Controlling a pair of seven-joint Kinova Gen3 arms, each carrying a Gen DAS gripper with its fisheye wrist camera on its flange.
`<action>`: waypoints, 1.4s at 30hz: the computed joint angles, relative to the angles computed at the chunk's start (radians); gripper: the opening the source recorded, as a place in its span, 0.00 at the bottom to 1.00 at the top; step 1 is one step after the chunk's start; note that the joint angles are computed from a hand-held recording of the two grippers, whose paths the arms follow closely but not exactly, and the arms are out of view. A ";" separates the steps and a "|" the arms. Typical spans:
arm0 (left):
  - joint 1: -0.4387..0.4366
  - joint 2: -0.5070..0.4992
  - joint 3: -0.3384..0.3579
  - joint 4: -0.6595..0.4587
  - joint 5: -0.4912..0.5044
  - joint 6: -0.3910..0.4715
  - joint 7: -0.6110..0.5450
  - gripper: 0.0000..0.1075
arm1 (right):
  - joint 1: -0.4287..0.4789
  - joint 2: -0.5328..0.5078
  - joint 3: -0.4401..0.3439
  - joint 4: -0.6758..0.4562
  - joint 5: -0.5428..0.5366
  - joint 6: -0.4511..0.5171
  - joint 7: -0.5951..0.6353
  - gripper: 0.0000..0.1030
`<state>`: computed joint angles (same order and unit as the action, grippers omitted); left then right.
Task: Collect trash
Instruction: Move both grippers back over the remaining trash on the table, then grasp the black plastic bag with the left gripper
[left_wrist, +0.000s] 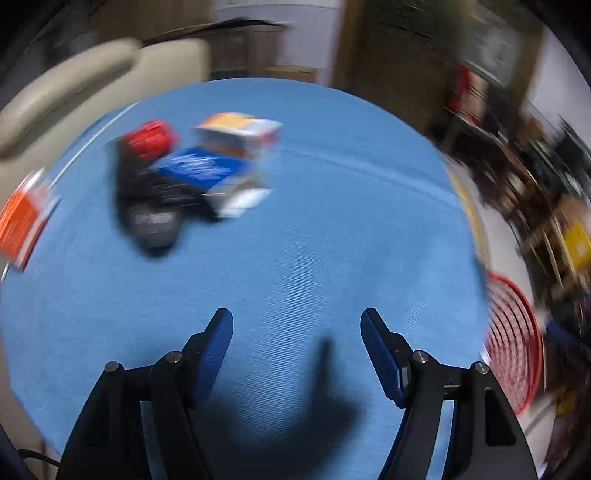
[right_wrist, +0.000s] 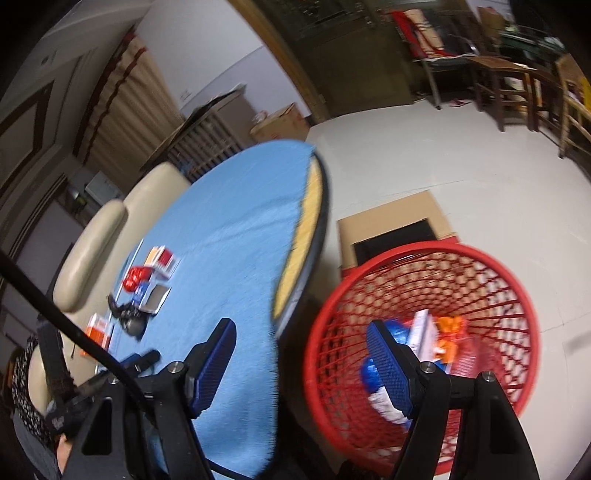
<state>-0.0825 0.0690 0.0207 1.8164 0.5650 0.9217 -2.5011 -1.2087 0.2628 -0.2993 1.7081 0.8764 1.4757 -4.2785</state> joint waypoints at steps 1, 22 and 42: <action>-0.009 0.029 -0.011 -0.024 0.001 -0.011 0.036 0.67 | 0.011 0.009 0.003 -0.013 0.005 -0.016 0.026 0.74; -0.135 0.282 0.060 -0.268 -0.089 -0.074 0.219 0.28 | -0.022 0.102 0.393 -0.191 -0.178 -0.324 0.553 0.74; -0.157 0.403 0.068 -0.452 -0.074 0.022 0.295 0.77 | 0.640 0.579 -0.439 -0.849 0.281 -0.219 1.363 0.74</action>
<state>-0.2394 0.4715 0.0882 1.3649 0.4909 0.9436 -2.2064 -0.5683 0.8419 -0.7380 0.8590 1.1577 1.2566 -2.9157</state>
